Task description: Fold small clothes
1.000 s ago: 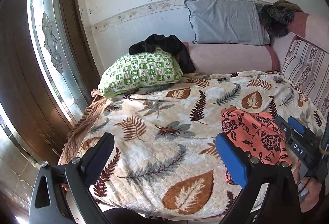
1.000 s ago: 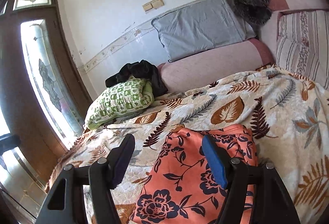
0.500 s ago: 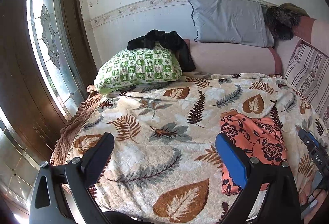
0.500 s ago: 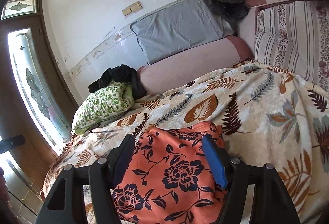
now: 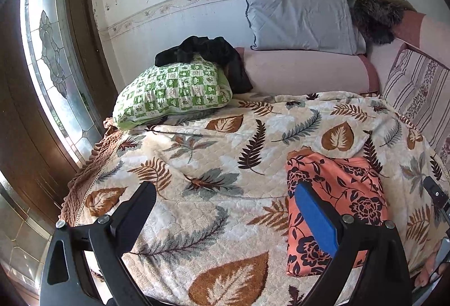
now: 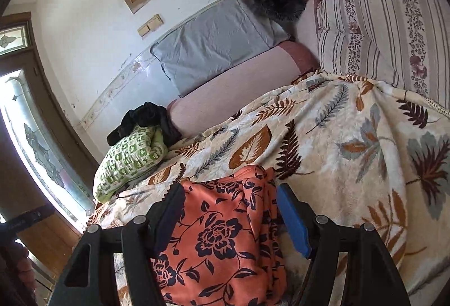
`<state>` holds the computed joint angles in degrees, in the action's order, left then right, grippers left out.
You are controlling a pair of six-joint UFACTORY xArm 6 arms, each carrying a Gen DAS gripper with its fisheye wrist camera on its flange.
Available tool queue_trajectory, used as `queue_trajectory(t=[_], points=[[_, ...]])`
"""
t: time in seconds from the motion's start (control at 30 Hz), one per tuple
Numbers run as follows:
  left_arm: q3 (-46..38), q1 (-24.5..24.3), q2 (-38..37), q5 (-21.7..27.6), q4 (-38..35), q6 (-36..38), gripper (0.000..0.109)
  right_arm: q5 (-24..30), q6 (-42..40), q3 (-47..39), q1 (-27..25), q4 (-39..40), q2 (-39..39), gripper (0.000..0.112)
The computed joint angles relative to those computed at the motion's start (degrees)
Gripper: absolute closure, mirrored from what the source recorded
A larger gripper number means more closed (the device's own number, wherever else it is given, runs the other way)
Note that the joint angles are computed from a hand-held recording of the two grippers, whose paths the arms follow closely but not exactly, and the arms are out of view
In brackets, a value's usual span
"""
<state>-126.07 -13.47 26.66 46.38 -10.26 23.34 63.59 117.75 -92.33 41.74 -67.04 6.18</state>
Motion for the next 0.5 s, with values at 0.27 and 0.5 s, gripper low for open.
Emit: queue_trajectory(t=[0.27,0.5], points=[[-1.44,0.12,0.87,1.02,-0.39,0.02,0.010,0.71,-4.99,-3.24,0.22,0.89,2.31,0.041],[-2.47,0.17,1.58,1.46,-0.13,-0.32,0.010,0.21,-5.71,-3.61,-0.05,1.34,2.74,0.041]])
